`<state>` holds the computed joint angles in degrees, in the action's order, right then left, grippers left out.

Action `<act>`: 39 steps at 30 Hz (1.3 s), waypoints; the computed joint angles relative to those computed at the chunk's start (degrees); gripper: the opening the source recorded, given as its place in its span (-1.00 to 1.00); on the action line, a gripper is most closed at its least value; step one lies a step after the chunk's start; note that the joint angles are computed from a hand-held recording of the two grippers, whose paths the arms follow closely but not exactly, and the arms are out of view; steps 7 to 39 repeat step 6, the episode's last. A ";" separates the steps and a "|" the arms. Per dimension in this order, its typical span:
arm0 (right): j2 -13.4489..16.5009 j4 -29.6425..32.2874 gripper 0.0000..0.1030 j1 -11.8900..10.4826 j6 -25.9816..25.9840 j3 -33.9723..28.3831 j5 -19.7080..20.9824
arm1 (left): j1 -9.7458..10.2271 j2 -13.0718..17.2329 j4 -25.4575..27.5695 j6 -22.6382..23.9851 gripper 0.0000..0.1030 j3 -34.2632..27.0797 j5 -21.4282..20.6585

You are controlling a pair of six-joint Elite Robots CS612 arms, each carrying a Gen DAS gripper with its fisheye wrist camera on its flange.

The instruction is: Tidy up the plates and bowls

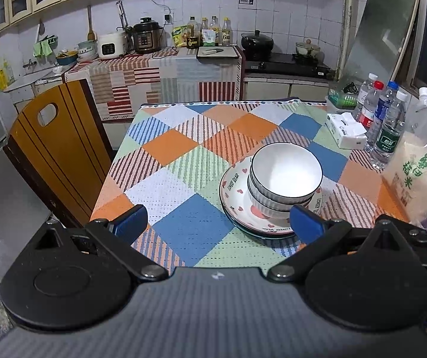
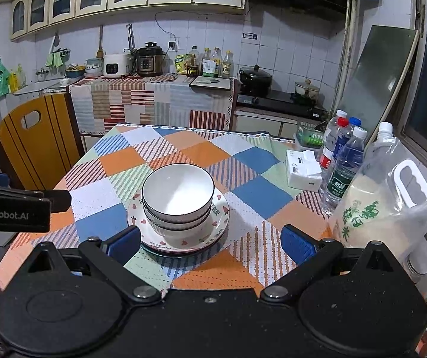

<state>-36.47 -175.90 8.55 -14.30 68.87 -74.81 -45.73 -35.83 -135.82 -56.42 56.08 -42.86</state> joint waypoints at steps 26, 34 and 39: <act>0.12 0.03 0.97 0.06 -0.07 -0.19 -0.23 | 0.07 -0.22 -0.02 -0.31 1.00 0.26 -0.89; 0.12 0.03 0.97 0.06 -0.07 -0.19 -0.23 | 0.07 -0.22 -0.02 -0.31 1.00 0.26 -0.89; 0.12 0.03 0.97 0.06 -0.07 -0.19 -0.23 | 0.07 -0.22 -0.02 -0.31 1.00 0.26 -0.89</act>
